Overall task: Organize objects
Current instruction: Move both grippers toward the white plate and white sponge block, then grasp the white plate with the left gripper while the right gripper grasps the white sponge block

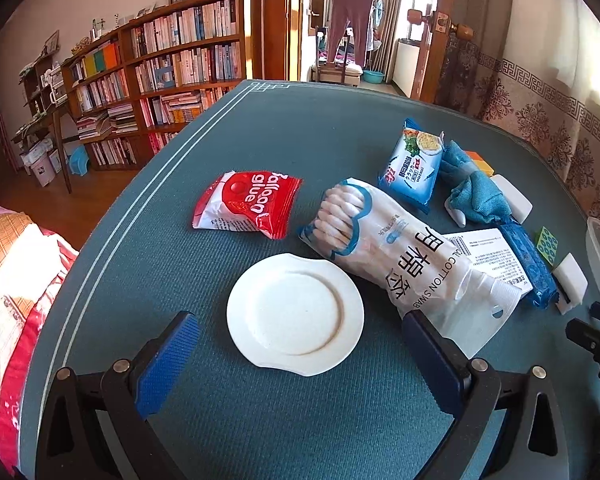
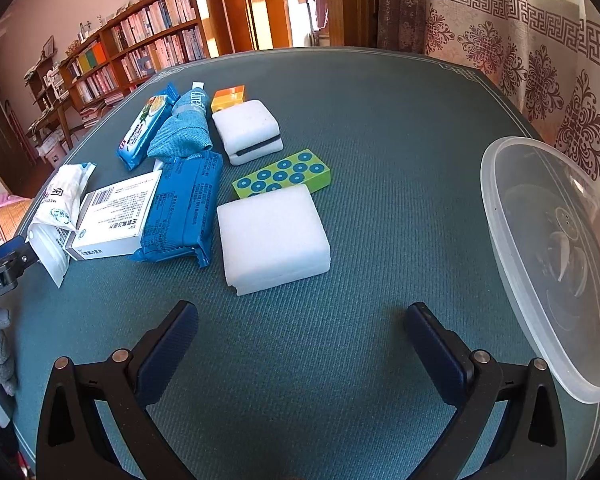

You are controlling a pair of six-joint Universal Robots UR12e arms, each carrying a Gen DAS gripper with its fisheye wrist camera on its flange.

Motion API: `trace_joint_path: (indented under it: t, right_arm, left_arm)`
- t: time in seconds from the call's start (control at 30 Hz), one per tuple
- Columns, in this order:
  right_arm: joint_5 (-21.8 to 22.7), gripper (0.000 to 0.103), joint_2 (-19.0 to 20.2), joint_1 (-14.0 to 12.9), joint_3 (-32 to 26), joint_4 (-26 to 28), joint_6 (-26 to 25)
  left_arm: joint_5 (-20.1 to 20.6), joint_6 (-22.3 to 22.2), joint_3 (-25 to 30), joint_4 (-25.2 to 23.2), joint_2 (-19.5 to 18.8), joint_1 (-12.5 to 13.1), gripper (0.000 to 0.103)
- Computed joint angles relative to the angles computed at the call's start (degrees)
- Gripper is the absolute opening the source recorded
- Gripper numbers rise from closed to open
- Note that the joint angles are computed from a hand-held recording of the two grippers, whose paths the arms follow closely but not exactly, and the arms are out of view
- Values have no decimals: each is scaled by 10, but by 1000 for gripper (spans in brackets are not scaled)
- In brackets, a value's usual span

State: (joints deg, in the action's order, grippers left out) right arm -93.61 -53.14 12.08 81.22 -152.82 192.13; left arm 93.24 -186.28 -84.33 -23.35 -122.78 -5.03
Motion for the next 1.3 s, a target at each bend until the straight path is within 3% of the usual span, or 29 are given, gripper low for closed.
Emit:
trace_joint_path:
  t: [0.27,0.37,0.57,0.73,0.87,1.03,1.13,1.3]
  right_arm:
    - [-23,100,15,4,-30,12,-21]
    - [-6,91,23,3,-40,13,-20]
    - [-44,73,35,16,-45,-20,-41]
    - [-42,61,34,19,-38,-41,-51]
    - [-39,56,32,18,-33,-49,-49]
    - [-22,53,29,13,-26,-61,-40]
    - [-16,52,27,12,-23,-64,-36]
    - [-11,52,26,10,-20,-70,-29]
  left_arm:
    - [-23,-23,9,-34,-3,9,103]
    - [-24,-26,9,-37,-3,10,103]
    - [-18,-18,14,-41,-6,9,103]
    - [-22,-11,19,-42,-9,9,102]
    - [-25,-1,18,-35,-9,9,93]
    - [-61,0,7,-2,-6,16,69]
    - [-83,-9,-2,15,-3,22,69]
    - [-73,1,-8,36,-1,18,69]
